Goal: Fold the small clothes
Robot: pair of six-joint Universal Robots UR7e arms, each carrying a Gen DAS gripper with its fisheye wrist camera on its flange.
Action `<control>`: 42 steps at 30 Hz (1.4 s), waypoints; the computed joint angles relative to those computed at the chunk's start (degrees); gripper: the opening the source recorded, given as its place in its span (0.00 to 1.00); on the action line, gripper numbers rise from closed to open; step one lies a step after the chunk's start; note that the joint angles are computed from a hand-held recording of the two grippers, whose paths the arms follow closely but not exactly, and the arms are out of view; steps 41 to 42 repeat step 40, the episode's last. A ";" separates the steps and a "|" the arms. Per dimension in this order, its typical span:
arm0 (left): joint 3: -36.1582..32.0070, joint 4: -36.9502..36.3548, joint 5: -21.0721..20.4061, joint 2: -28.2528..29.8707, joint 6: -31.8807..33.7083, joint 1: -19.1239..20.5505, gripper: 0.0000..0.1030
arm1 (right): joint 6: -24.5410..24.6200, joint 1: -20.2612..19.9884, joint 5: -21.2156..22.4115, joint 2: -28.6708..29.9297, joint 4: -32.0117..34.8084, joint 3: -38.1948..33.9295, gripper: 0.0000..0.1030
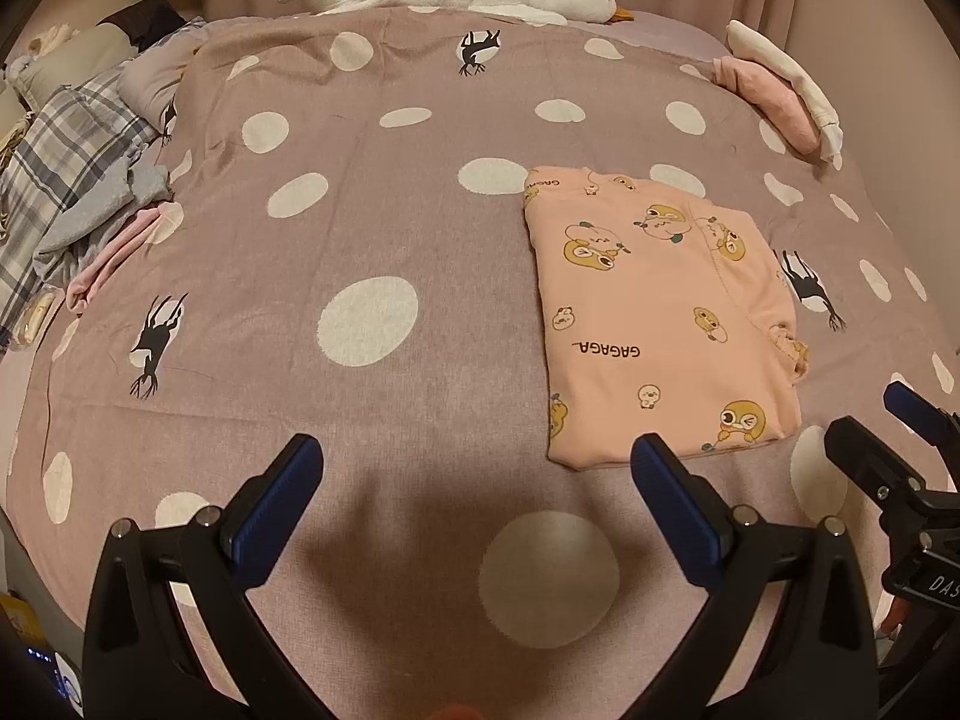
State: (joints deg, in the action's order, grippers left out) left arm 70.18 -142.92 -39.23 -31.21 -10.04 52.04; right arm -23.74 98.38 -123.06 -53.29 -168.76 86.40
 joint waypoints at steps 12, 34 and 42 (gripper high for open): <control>-0.07 -0.37 0.27 0.16 0.52 -0.19 1.00 | -0.77 -0.04 -0.02 -0.05 -0.35 0.26 0.99; 0.38 -1.25 0.68 -0.11 1.17 -0.48 1.00 | -1.08 -0.03 0.12 -0.08 -0.51 0.34 0.99; 0.59 -1.83 0.79 -0.23 1.46 -0.58 1.00 | -1.18 0.09 0.48 -0.27 -0.82 0.54 0.99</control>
